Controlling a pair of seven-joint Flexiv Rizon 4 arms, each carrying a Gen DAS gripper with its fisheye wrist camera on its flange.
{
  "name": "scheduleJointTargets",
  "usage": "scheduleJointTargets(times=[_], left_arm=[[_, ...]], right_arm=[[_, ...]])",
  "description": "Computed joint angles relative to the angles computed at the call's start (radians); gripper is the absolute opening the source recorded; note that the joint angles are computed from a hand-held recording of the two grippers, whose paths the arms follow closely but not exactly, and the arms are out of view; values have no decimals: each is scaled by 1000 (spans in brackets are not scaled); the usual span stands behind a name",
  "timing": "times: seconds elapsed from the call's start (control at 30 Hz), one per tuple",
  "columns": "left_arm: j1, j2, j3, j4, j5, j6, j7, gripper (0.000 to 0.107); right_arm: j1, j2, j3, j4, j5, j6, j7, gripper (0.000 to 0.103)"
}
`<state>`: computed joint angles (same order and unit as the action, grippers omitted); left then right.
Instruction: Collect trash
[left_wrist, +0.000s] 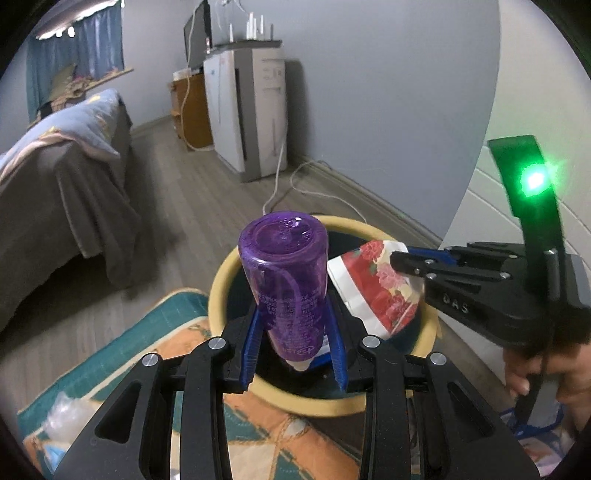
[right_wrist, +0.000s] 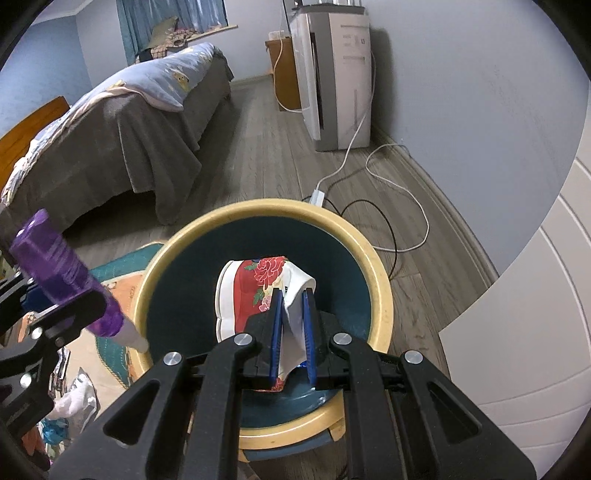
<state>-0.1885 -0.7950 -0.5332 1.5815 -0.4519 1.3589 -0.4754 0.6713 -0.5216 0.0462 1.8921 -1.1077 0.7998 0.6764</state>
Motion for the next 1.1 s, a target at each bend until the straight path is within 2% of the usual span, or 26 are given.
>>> scheduleJointTargets(times=[0.1,0.17,0.2,0.27,0.4,0.47,0.5,0.57,0.63,0.77,0.87,1.1], left_arm=[[-13,-10,17,-31,-15,-18,-38,39],[5,-9,-5,-22,-29,2,-34,57],[11,-9,-14,-20,-30,15,-30,60],[22,-6,-23,-10,-26,43,-29,69],[59,11,-49,26,-26,78,-46,80],[83,29,-60,53,-26,88,-64,90],[89,37,-61,65,-24,99,-74,92],[112,55,-74,100,-16,142,-94,95],[129,81,-68,130,-1,171,-129,96],[201,133,-101,201,23,219,-195,96],[308,179,-174,280,40,259,-230,97],[514,273,-256,414,104,314,-321,97]], right_arm=[[-4,-4,-1,-1,3,10,6,12],[-5,-3,-1,1,6,11,0,13],[-5,-2,-2,3,5,13,1,14],[-3,-2,-2,1,8,4,3,25],[0,3,-1,3,4,-3,5,35],[3,8,2,2,2,-11,4,54],[5,10,3,-1,1,-15,0,60],[15,13,7,-12,-3,-35,-12,84],[28,16,8,-27,-22,-52,-23,98],[58,7,26,-79,-1,-113,-88,97],[82,-4,28,-119,1,-129,-116,97],[145,-77,19,-248,24,-119,-205,97]])
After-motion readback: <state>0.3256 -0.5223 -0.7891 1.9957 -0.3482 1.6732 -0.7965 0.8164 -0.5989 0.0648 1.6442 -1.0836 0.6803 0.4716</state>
